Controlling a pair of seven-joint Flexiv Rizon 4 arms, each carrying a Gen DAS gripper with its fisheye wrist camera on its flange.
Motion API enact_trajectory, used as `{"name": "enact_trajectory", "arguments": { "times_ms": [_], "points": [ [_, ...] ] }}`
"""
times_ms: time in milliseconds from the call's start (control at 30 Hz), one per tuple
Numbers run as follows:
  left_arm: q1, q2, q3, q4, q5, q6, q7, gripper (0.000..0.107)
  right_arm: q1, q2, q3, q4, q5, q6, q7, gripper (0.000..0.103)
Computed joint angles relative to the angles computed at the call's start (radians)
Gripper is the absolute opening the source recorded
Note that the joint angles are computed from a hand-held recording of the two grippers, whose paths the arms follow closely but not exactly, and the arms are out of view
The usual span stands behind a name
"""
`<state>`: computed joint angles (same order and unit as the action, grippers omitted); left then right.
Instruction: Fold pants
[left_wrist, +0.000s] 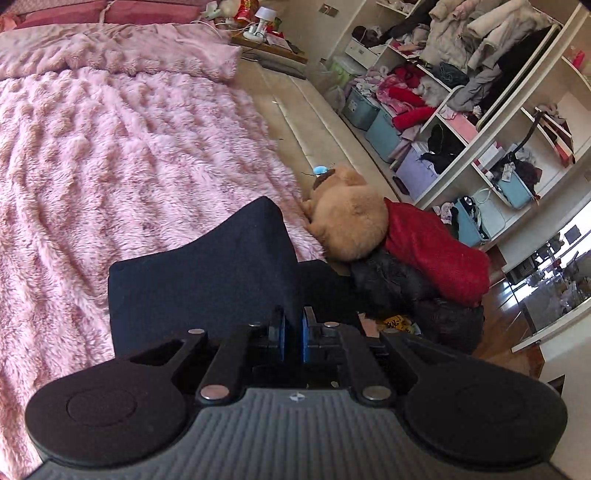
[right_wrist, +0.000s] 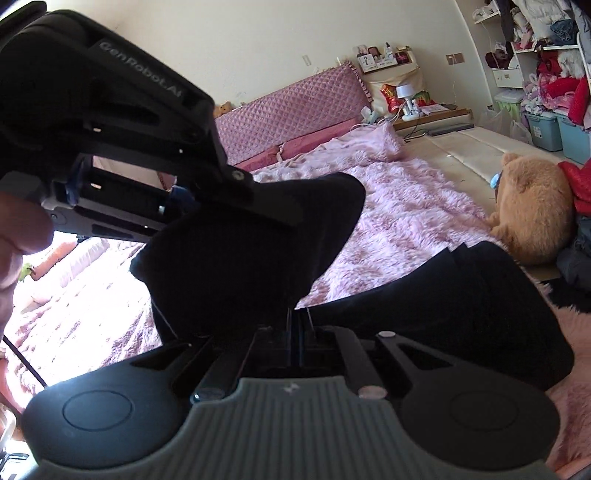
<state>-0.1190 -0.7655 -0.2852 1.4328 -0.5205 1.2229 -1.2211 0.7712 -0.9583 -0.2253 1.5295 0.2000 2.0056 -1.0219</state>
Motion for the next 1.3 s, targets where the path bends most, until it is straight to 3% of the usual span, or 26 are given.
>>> {"name": "enact_trajectory", "arguments": {
  "times_ms": [167,300,367,400,433,467,500,567,600,667,733,767,833,900,933,967,1033,1133,1167,1233,1300],
  "points": [
    [0.095,-0.121,-0.204,-0.148,0.292,-0.065,-0.16,0.007,-0.017,0.027,-0.037,0.059,0.054,0.034,-0.019,0.0],
    [-0.032,-0.235,-0.1,-0.349,0.38,-0.149,-0.316,0.008,-0.066,0.044,-0.044,0.102,0.074,0.004,-0.022,0.0],
    [-0.045,-0.301,-0.12,-0.432,0.445,-0.187,-0.382,0.01,-0.048,0.053,-0.088,0.139,0.113,-0.01,-0.007,0.0],
    [-0.046,-0.331,-0.139,-0.446,0.446,-0.163,-0.395,0.011,-0.031,0.057,-0.113,0.163,0.136,-0.005,0.0,0.0],
    [-0.036,-0.353,-0.176,-0.427,0.423,-0.093,-0.369,0.011,-0.013,0.061,-0.135,0.186,0.16,-0.004,0.008,0.0],
    [-0.012,-0.378,-0.245,-0.375,0.357,0.035,-0.279,0.011,0.003,0.067,-0.152,0.211,0.18,-0.005,0.016,0.001],
    [0.003,-0.395,-0.326,-0.316,0.234,0.169,-0.122,0.012,0.045,0.075,-0.193,0.245,0.219,-0.031,0.032,0.001],
    [0.046,-0.412,-0.486,-0.246,0.074,0.277,0.15,0.036,0.139,0.076,-0.283,0.305,0.29,-0.058,0.088,0.001],
    [0.064,-0.415,-0.532,-0.23,0.076,0.299,0.195,0.039,0.157,0.081,-0.292,0.33,0.305,-0.043,0.112,0.001],
    [0.087,-0.389,-0.528,-0.213,0.174,0.291,0.124,0.039,0.161,0.095,-0.286,0.366,0.299,-0.015,0.139,0.001],
    [0.064,-0.297,-0.433,-0.159,0.078,0.298,0.162,0.04,0.146,0.106,-0.27,0.384,0.257,0.024,0.122,0.001],
    [0.027,-0.24,-0.352,-0.128,-0.018,0.311,0.223,0.045,0.128,0.109,-0.253,0.385,0.237,0.05,0.104,0.001],
    [-0.027,-0.144,-0.19,-0.047,-0.016,0.369,0.203,0.053,0.063,0.136,-0.183,0.372,0.179,0.076,0.063,0.009],
    [-0.044,-0.088,-0.027,0.018,0.238,0.418,-0.065,0.058,-0.063,0.162,-0.041,0.359,0.091,0.148,0.029,0.026],
    [-0.043,-0.065,0.036,0.029,0.372,0.403,-0.21,0.058,-0.133,0.168,0.029,0.354,0.013,0.178,0.034,0.037],
    [-0.028,-0.051,0.067,0.041,0.451,0.387,-0.291,0.058,-0.203,0.17,0.095,0.346,-0.057,0.187,0.032,0.05],
    [0.042,-0.04,0.03,0.092,0.473,0.365,-0.304,0.058,-0.34,0.169,0.216,0.316,-0.211,0.155,0.042,0.067],
    [0.229,-0.057,-0.2,0.211,0.226,0.333,-0.022,0.058,-0.53,0.098,0.384,0.229,-0.405,0.129,0.082,0.07],
    [0.299,-0.088,-0.282,0.23,0.213,0.325,0.02,0.059,-0.6,0.054,0.44,0.194,-0.505,0.134,0.125,0.071],
    [0.406,-0.167,-0.378,0.235,0.356,0.342,-0.066,0.06,-0.74,-0.053,0.539,0.101,-0.776,0.098,0.273,0.07],
    [0.438,-0.222,-0.395,0.204,0.465,0.321,-0.164,0.06,-0.854,-0.156,0.67,0.008,-0.942,-0.006,0.32,0.07]
  ]
}}
